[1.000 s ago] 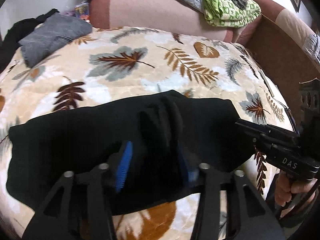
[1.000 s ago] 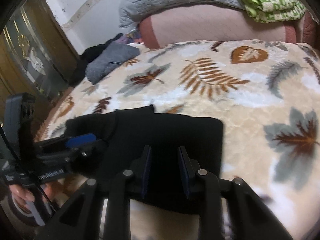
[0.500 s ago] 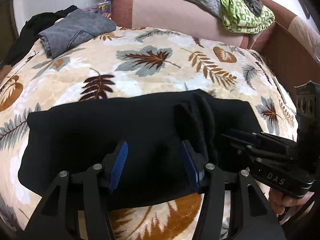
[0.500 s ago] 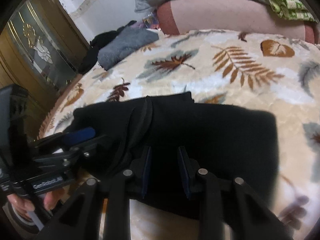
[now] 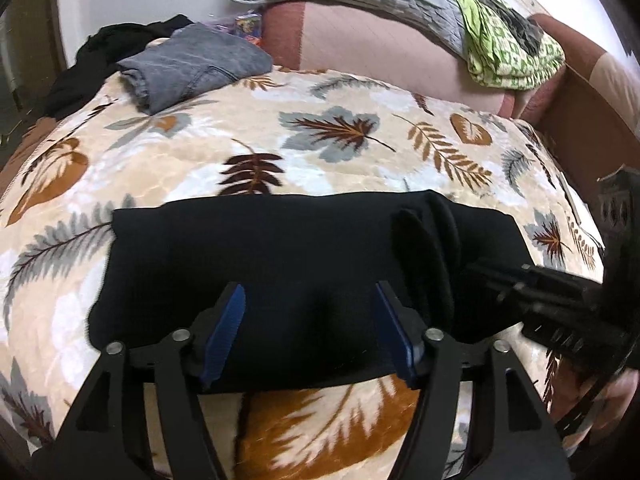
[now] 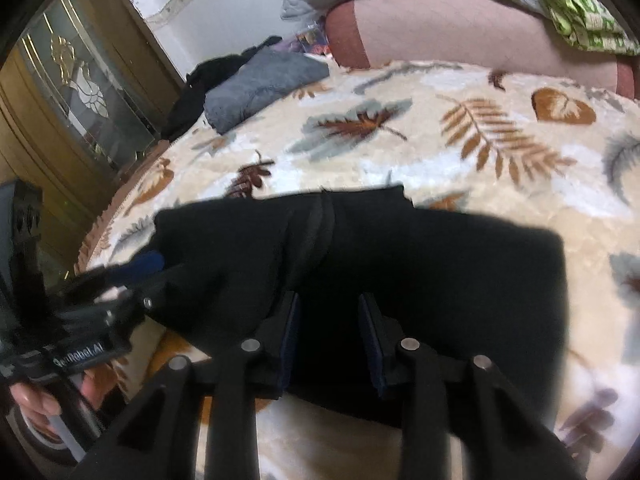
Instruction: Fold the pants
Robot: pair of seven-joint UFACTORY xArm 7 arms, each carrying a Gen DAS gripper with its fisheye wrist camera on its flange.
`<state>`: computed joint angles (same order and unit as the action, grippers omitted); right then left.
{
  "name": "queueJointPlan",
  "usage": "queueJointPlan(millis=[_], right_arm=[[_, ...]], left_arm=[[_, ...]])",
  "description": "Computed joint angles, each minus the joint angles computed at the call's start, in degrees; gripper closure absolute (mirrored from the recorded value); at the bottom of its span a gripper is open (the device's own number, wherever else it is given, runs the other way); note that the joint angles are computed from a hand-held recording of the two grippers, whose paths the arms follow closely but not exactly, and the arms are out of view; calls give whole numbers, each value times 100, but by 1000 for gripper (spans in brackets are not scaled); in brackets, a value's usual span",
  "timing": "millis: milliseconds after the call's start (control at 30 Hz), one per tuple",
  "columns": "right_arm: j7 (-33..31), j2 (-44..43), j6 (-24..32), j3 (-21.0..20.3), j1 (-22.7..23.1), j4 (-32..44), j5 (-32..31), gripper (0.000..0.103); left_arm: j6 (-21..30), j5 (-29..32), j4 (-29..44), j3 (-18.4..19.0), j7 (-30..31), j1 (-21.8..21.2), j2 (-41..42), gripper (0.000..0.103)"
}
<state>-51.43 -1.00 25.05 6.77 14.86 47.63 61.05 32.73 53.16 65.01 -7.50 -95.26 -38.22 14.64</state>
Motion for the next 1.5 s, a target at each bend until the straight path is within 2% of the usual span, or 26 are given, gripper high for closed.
queueJointPlan(millis=[67, 133, 433, 767, 867, 967, 1067, 1133, 1200, 1400, 1500], right_arm=[[-114, -26, 115, 5, 13, 103, 114, 68], [-214, 25, 185, 30, 46, 229, 231, 61], [-32, 599, 143, 342, 164, 803, 47, 61], [108, 1106, 173, 658, 224, 1382, -434, 61], [33, 1276, 240, 764, 232, 1609, -593, 54], [135, 1474, 262, 830, 305, 1864, -989, 53], [250, 1703, 347, 918, 336, 2155, -1321, 51], [350, 1896, 391, 968, 378, 2393, -1599, 43], [483, 2120, 417, 999, 442, 2666, -1933, 42], [1146, 2900, 741, 1009, 658, 3603, -3032, 41], [1303, 3268, 1037, 1075, 698, 4042, -3391, 38]], left_arm=[[63, 68, -180, 16, -175, -6, -173, 35], [108, 119, -365, -11, -356, 43, -338, 33], [308, 228, -1179, -325, -1021, 441, -1005, 30], [-222, 223, -1969, -569, -1753, 879, -1489, 30], [-505, 410, -2210, -615, -2200, 998, -1616, 25], [-811, 793, -2386, -634, -2852, 1148, -1675, 24], [-932, 883, -2453, -653, -3102, 1238, -1684, 24], [-1085, 997, -2515, -644, -3308, 1299, -1690, 24], [-1223, 1229, -2545, -629, -3605, 1366, -1656, 23], [-1303, 1466, -2414, -545, -3728, 1412, -1498, 20], [-1294, 1631, -2352, -495, -3840, 1402, -1420, 18]])
